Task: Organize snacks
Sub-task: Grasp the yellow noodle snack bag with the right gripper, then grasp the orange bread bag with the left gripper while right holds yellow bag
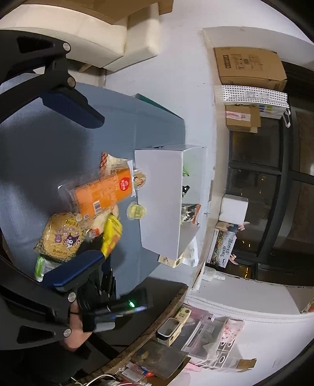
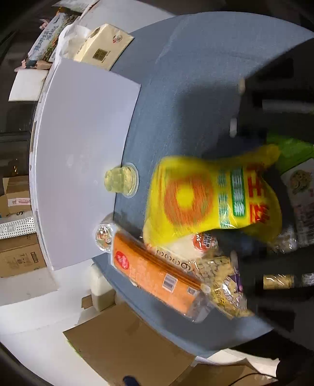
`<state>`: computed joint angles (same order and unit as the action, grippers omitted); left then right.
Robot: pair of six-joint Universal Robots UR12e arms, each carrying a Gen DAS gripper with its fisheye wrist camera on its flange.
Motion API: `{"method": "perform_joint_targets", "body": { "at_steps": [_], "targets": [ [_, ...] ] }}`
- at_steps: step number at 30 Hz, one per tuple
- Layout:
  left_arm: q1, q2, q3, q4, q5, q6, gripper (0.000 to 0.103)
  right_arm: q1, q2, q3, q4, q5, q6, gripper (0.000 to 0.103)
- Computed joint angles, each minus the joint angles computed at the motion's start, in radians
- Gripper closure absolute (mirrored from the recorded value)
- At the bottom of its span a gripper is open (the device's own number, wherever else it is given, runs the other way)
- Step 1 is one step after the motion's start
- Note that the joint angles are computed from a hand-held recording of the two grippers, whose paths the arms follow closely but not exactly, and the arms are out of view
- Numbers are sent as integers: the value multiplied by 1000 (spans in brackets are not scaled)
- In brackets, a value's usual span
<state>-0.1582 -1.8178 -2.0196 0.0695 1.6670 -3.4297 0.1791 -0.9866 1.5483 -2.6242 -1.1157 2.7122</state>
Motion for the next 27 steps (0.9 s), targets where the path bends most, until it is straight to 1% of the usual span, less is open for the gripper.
{"method": "perform_joint_targets", "body": {
  "at_steps": [1, 2, 3, 5, 7, 9, 12, 14, 17, 19, 20, 21, 22, 23, 24, 25, 26, 27],
  "targets": [
    [0, -2, 2, -2, -2, 1, 0, -5, -4, 3, 1, 14, 12, 63],
    [-1, -6, 5, -9, -2, 5, 0, -7, -7, 8, -12, 10, 16, 67],
    [-1, -8, 8, -15, -3, 9, 0, -9, -14, 17, -36, 9, 23, 69],
    [-1, -21, 22, -35, -4, 9, 0, -22, -26, 32, -63, 49, 44, 72],
    [1, -37, 41, -64, -19, 2, 0, -40, -42, 54, -105, 92, 77, 72],
    [0, -60, 66, -87, -28, -7, 0, -54, -61, 79, -158, 117, 110, 72],
    [-5, -107, 128, -172, -24, -37, 0, -72, -91, 118, -216, 145, 136, 72],
    [-6, -135, 167, -230, -22, -63, 0, -80, -109, 141, -250, 147, 140, 72],
    [-8, -175, 221, -314, -3, -112, 0, -93, -132, 168, -277, 156, 157, 72],
    [-14, -201, 257, -378, 39, -136, 0, -96, -137, 175, -279, 160, 163, 72],
    [-16, -210, 268, -396, 51, -139, 0, -98, -136, 177, -283, 164, 169, 72],
    [-15, -219, 280, -418, 50, -135, 1, -99, -135, 177, -281, 166, 174, 72],
    [-14, -223, 283, -421, 43, -132, 1, -101, -134, 178, -277, 168, 178, 72],
    [-12, -227, 284, -420, 38, -131, 3, -102, -133, 177, -271, 169, 178, 72],
    [-7, -228, 277, -401, 12, -126, 4, -100, -128, 173, -269, 165, 177, 72],
    [-1, -225, 270, -385, -12, -125, 10, -101, -127, 174, -266, 168, 175, 72],
    [4, -222, 262, -372, -36, -125, 20, -103, -126, 173, -260, 176, 175, 72],
    [12, -215, 255, -363, -70, -120, 26, -102, -124, 172, -257, 178, 174, 72]
  ]
}}
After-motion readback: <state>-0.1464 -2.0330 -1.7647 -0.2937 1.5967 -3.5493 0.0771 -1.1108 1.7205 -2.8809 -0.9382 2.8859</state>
